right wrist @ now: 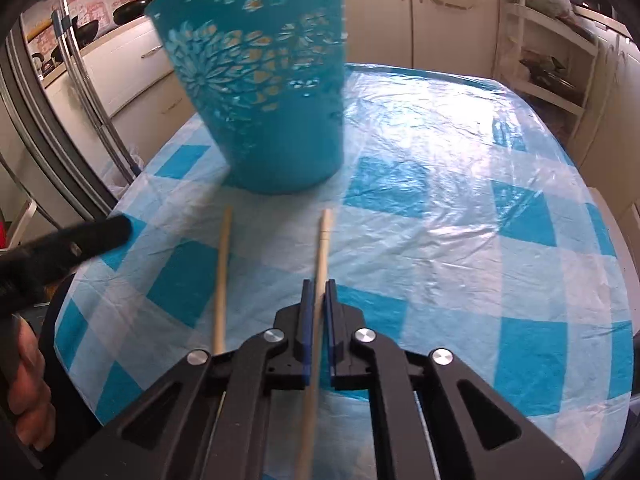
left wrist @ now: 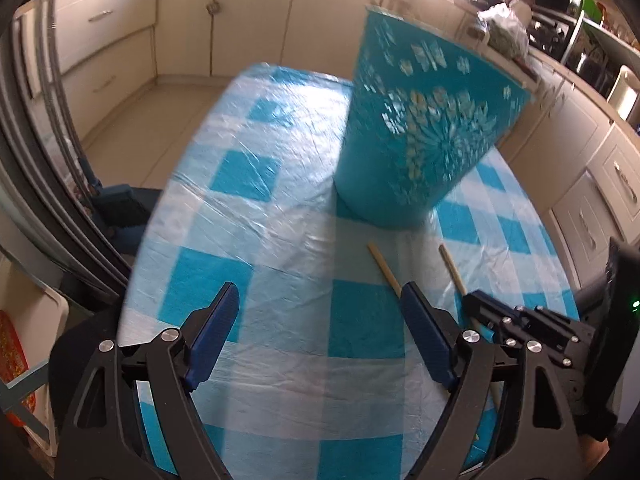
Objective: Organize utensils
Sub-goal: 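Grasp a loose chopstick with the right gripper while the left gripper grasps another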
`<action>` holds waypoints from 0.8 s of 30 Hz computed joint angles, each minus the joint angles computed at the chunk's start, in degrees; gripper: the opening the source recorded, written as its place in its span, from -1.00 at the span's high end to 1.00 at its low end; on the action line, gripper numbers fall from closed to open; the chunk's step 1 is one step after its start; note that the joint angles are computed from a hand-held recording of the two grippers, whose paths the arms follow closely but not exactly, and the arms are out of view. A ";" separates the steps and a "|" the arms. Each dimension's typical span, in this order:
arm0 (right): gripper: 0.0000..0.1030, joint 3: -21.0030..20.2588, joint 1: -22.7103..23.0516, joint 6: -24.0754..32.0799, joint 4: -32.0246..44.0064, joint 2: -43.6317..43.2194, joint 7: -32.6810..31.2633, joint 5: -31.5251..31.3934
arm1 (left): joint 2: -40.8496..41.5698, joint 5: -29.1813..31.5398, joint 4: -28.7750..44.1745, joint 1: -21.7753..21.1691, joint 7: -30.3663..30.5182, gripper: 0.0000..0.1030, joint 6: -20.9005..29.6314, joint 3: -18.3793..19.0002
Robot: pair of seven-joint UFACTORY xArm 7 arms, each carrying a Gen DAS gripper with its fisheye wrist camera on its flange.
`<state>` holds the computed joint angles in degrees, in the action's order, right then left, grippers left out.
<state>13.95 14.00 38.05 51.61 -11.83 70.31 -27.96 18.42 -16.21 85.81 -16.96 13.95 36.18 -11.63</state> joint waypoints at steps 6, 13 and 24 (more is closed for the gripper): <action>0.87 -0.60 -0.90 -3.87 -4.24 -3.52 0.13 2.90 | 4.00 7.40 4.72 -4.55 -4.39 -0.54 3.17 0.99; 0.88 -0.48 -2.34 -6.01 -4.62 -3.28 -2.82 3.32 | 8.32 16.00 9.46 -9.01 -10.07 -0.25 4.77 2.56; 0.88 -0.62 -4.44 -12.99 -9.02 -5.73 -3.18 7.67 | 12.96 6.40 17.39 -4.15 7.96 0.90 12.29 -2.41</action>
<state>13.33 9.55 25.05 42.59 -17.56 67.13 -20.30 31.38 -9.81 103.20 -21.11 21.91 48.47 -14.04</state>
